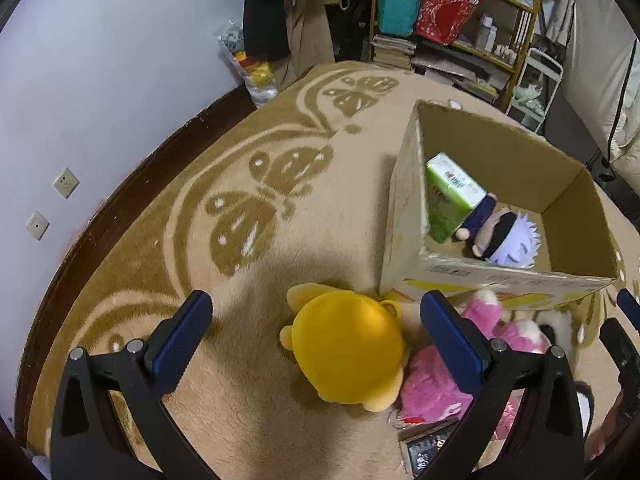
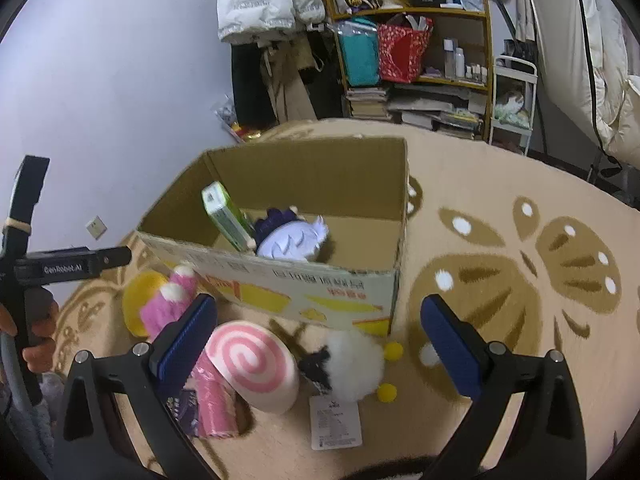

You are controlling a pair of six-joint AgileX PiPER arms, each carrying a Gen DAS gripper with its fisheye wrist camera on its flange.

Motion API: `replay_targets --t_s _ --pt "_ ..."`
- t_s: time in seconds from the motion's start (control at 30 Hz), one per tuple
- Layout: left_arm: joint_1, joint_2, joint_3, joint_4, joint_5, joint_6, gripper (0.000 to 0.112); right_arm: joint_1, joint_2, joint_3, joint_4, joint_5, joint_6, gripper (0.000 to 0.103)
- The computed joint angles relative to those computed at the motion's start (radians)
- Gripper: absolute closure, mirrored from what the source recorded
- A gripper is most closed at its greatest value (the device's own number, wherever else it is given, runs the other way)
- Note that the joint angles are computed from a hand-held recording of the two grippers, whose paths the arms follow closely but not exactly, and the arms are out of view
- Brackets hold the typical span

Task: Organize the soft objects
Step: 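Grasp the yellow plush with the left tool while the right tool grasps the white fluffy plush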

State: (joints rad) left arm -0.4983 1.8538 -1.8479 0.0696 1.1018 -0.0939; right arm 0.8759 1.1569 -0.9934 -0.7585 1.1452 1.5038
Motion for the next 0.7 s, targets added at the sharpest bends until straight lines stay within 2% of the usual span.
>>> replay_targets --t_s 0.23,0.7 --pt "0.020 0.047 -0.018 -0.023 0.031 -0.006 0.010 -0.048 0.006 0.040 0.048 -0.038 -0.009 0.000" --pt "0.039 0.133 -0.019 -0.076 0.047 0.003 0.010 -0.143 0.028 0.096 0.134 -0.137 -0.052 0.000"
